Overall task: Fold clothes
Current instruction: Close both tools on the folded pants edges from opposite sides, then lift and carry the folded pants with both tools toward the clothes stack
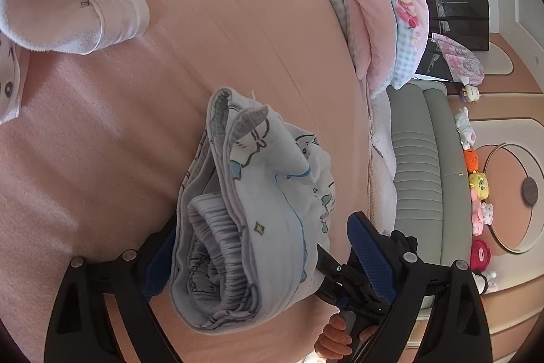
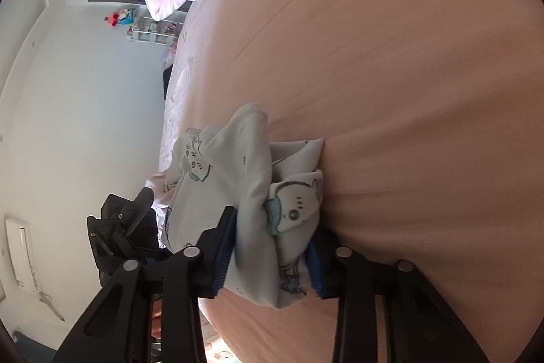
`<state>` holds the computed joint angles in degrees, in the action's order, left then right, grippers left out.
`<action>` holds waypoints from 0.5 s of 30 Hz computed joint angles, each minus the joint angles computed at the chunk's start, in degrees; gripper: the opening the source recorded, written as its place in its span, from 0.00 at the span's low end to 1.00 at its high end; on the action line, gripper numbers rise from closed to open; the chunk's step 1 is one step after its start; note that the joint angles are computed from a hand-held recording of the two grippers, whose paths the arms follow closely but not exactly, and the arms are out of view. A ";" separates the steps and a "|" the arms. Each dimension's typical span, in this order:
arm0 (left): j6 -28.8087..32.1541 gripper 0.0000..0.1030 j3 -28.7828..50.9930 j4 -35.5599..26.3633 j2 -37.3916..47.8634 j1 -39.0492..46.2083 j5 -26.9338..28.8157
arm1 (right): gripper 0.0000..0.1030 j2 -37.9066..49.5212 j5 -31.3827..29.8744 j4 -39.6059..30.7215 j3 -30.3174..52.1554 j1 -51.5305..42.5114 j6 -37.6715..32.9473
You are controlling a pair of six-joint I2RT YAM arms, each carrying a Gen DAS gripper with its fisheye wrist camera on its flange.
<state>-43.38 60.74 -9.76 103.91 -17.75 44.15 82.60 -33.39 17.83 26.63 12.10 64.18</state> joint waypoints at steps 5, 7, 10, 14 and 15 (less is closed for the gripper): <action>0.14 0.56 -0.63 -3.20 -1.41 -1.32 -4.66 | 0.24 2.08 -2.14 0.78 1.07 -1.23 2.58; -3.09 0.54 -4.33 2.71 -1.88 0.12 -2.53 | 0.26 2.88 -2.07 2.77 0.94 -1.13 3.71; -4.63 0.47 -6.45 6.46 -1.59 1.56 -0.26 | 0.31 2.92 -0.90 5.24 0.71 -0.60 6.45; -3.96 0.46 -6.64 6.02 -2.15 1.22 -1.60 | 0.58 2.67 1.39 3.32 3.91 2.05 3.31; -3.93 0.46 -6.96 6.37 -2.35 1.22 -1.72 | 0.75 3.17 1.57 2.78 5.37 2.76 2.80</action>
